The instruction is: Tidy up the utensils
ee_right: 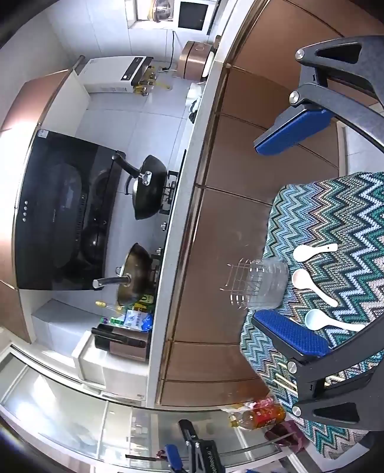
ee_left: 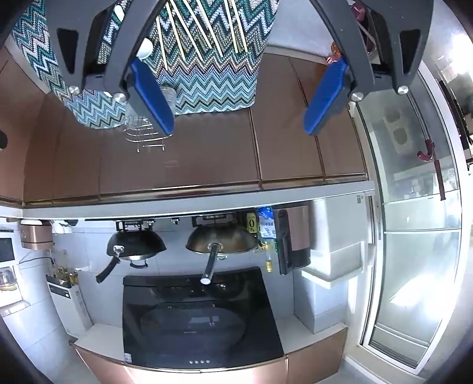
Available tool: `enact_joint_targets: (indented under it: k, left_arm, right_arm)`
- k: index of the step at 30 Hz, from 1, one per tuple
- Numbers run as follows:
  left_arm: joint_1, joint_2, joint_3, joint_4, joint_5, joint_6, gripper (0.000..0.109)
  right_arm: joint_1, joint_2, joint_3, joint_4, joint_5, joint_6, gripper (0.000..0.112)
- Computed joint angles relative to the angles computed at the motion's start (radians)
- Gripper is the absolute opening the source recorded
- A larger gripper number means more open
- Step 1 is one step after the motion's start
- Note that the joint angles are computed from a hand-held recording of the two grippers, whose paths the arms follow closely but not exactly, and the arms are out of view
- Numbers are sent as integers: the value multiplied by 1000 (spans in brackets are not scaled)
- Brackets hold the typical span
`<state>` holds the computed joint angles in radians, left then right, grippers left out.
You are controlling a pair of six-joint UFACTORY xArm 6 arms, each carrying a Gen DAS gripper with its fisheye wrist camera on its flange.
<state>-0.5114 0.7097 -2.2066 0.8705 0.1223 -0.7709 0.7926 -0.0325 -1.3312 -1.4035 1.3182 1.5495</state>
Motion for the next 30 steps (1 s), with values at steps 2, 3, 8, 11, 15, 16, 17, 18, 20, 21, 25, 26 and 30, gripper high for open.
enact_joint_targets:
  k: [2,3,8,11,15,16,17,18,20,21,25,26,30]
  left_arm:
    - [-1,-2,1,9,3,-6,90]
    - [-2,-3,2,8,5,-1,90]
    - [-2,6,-13,11,21,2,90]
    - [-2,10,-21,39,29,-28,90]
    - [-5,11,-20,41,37,-22,90]
    - [-5,13,-23,49,39,-28,90]
    - [-6,14,-25,63,40,-38,90]
    - [-5,13,-25,78,40,-53,90]
    - [-7,16,-31,89,46,-62,90]
    - [-8,19,-34,72,46,-41,90]
    - [-14,35,-52,36,53,4,90]
    - [-16,37,-54,18,52,24,90]
    - [-18,44,-65,35,54,20,90]
  right_arm:
    - [-2,-2,2,-6,-5,8,103]
    - [-4,-4,5,-7,-6,12,103]
    - [-3,-10,19,-20,-11,35,103]
    - [-2,-12,26,-30,-11,52,103]
    - [-8,-23,37,-31,-21,72,103]
    - [-12,-29,43,-31,-28,84,103]
    - [-15,-32,46,-29,-33,92,103]
    - [-18,-36,50,-29,-38,101,103]
    - [-23,-40,53,-28,-46,112,103]
    - [-26,-40,55,-27,-50,116,103]
    - [-34,-46,64,-22,-77,131,103]
    - [-33,-46,67,-25,-75,136,103]
    - [-36,-52,74,-26,-82,153,103]
